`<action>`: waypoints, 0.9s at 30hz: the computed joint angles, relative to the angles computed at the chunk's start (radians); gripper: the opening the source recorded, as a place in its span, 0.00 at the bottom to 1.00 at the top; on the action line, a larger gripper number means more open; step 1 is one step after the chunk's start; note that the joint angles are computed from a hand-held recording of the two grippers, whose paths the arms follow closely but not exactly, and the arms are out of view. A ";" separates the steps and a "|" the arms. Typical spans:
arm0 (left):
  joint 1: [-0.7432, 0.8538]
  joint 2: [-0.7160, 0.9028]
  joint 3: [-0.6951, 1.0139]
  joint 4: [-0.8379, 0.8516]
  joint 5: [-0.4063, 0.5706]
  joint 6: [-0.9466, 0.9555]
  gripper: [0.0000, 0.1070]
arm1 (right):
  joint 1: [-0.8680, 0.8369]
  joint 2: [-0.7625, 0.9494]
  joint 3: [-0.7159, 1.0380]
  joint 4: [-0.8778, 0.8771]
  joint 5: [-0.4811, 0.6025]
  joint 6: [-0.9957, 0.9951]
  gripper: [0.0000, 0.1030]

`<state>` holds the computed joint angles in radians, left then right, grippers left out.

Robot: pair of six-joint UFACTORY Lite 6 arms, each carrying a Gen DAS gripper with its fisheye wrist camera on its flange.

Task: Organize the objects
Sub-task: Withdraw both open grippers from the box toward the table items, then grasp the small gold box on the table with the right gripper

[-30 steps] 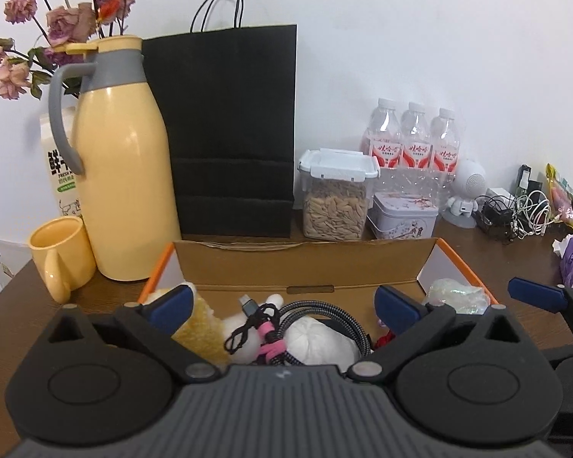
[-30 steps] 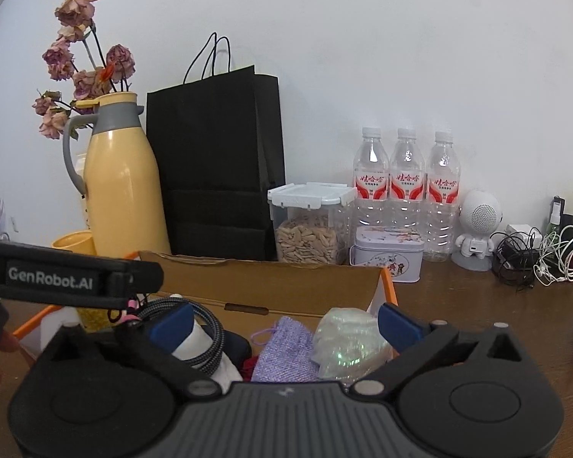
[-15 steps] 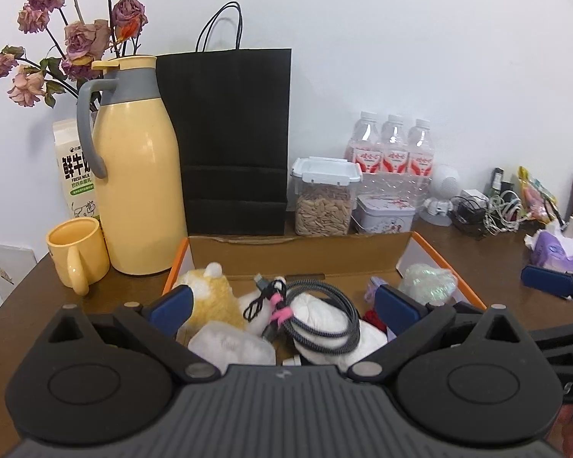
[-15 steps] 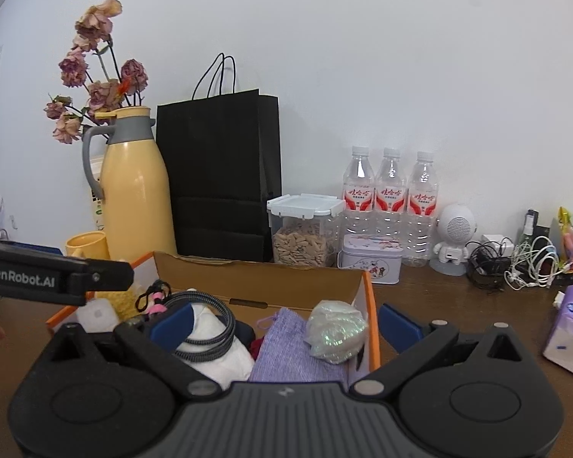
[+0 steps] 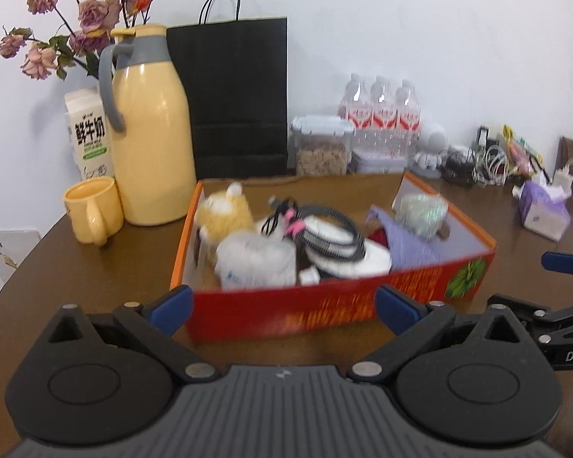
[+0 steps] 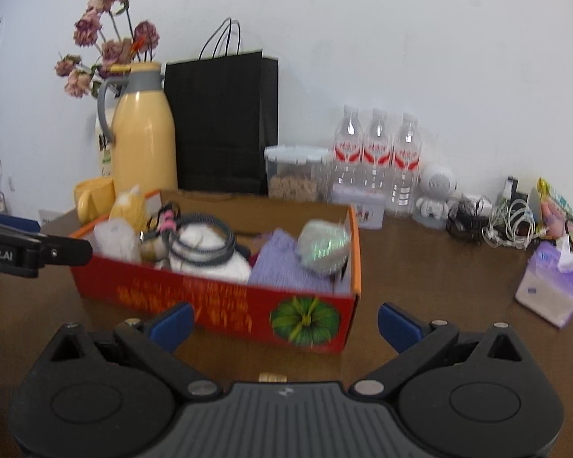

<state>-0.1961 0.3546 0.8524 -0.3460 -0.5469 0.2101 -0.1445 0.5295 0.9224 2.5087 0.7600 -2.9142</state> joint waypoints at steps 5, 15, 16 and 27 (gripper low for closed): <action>0.031 0.001 -0.075 0.081 -0.034 -0.073 0.96 | -0.011 0.023 -0.060 0.026 0.012 -0.054 1.00; 0.032 0.063 -0.114 0.116 -0.102 -0.112 0.96 | 0.007 0.090 -0.059 0.101 0.021 -0.123 0.84; 0.034 0.068 -0.111 0.119 -0.104 -0.116 0.96 | 0.007 0.099 -0.044 0.094 0.008 -0.104 0.77; 0.028 0.109 -0.074 0.133 -0.104 -0.139 0.96 | 0.051 0.212 0.128 0.080 -0.108 0.003 0.35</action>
<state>-0.1685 0.4638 0.7786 -0.2130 -0.6504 0.0707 -0.0939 0.7413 1.0509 2.5888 0.6517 -2.9107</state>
